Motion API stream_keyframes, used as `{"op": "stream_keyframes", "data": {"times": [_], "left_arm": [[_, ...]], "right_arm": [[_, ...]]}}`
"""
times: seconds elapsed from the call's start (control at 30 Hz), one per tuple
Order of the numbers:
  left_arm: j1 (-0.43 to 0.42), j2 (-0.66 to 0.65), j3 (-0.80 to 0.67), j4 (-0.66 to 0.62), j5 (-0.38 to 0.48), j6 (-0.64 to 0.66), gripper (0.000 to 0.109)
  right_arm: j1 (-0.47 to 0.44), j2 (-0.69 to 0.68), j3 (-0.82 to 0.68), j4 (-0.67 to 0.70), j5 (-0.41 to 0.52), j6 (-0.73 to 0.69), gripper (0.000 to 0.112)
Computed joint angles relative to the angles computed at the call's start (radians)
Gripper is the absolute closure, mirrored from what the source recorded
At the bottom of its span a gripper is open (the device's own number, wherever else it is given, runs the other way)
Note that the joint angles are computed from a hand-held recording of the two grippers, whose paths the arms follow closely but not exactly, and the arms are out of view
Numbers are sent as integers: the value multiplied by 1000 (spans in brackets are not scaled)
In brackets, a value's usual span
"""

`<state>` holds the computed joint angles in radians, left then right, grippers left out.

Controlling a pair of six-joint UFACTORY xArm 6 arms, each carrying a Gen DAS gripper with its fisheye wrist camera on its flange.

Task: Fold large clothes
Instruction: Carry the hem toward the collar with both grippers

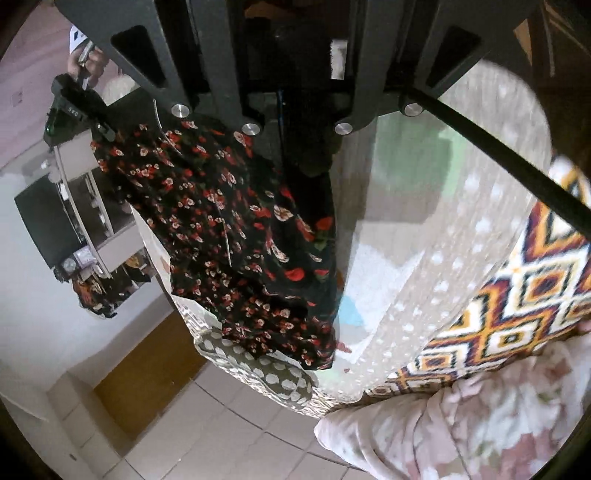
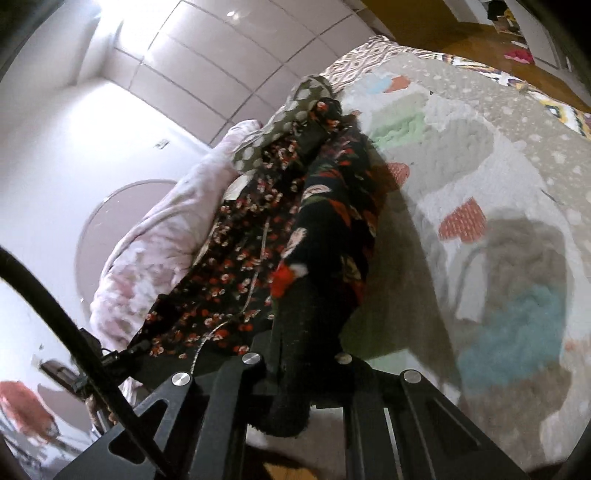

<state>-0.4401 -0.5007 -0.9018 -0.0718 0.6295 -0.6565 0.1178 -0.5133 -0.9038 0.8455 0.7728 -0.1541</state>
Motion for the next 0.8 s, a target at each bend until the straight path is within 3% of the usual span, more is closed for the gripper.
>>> {"op": "stream_keyframes", "data": {"times": [0.1, 0.2, 0.47, 0.67, 0.8], "left_arm": [[-46, -82, 87, 85, 31, -85, 100], [-51, -124, 158, 91, 48, -105, 99], [-26, -84, 97, 102, 39, -76, 99], [104, 184, -205, -48, 16, 99, 99], [182, 478, -541, -112, 87, 142, 99]], "right_arm": [[-17, -112, 85, -18, 72, 2, 103], [-30, -182, 157, -75, 129, 41, 103], [-16, -125, 100, -60, 128, 19, 103], [-2, 117, -219, -60, 132, -50, 103], [9, 404, -559, -87, 99, -4, 103]]}}
